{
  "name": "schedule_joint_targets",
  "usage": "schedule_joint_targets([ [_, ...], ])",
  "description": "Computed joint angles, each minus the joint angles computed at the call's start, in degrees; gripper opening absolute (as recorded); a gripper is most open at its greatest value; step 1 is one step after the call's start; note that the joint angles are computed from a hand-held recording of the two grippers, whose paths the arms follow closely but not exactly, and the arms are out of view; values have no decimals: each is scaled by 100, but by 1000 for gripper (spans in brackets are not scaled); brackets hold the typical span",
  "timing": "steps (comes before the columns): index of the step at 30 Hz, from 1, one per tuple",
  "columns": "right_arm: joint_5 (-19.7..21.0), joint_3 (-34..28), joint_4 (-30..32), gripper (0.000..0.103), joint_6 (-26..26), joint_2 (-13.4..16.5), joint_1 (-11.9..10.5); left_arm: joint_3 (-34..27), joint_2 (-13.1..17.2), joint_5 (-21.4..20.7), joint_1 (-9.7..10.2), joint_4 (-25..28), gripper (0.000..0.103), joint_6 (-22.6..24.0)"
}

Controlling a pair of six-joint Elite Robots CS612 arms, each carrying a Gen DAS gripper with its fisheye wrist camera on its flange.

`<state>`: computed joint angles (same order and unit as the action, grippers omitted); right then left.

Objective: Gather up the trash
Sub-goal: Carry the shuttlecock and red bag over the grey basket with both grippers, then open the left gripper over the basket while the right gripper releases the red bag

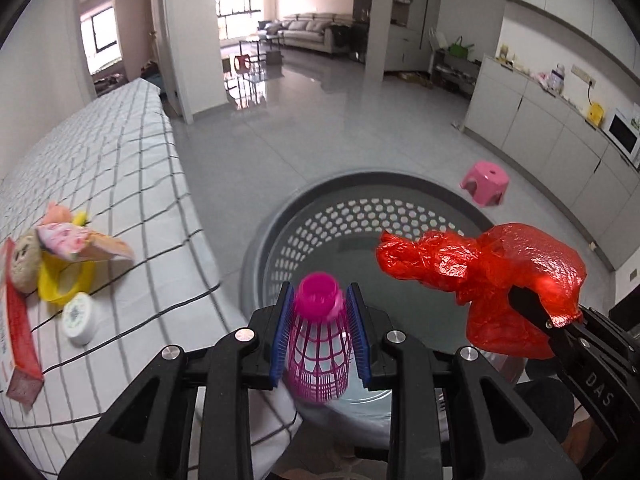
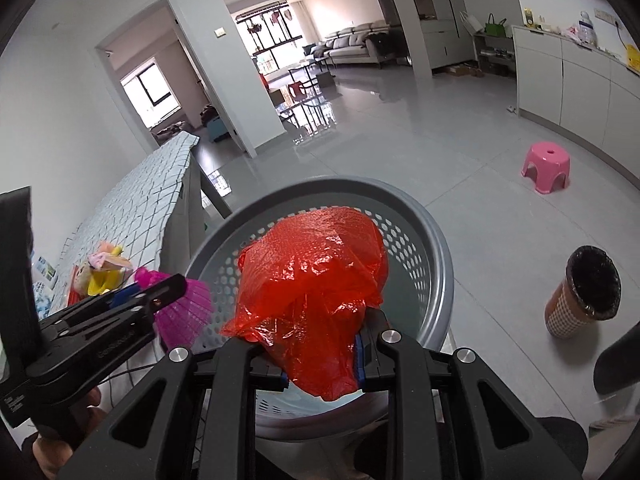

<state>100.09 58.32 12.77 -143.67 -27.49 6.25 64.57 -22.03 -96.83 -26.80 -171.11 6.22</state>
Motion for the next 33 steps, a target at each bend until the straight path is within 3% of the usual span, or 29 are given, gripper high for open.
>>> schedule_joint_targets([
  [15,-361,-348,301,22,94,282,-134,-508,239,-55,-60,674,29,137],
  [23,-410,-405,336,22,122,333,-156,-536,252,-43,-52,747,30,65],
  [26,-386,-411,359,29,136,336,-159,-530,247,-61,-46,755,31,29],
  [28,-338,-379,314,41,154,322,-154,-527,243,-48,-45,777,36,12],
  [31,-286,-309,242,51,150,284,-153,-514,236,-35,-38,774,55,-30],
  [33,-264,-284,232,51,144,270,-154,-476,225,-31,-38,701,58,-55],
])
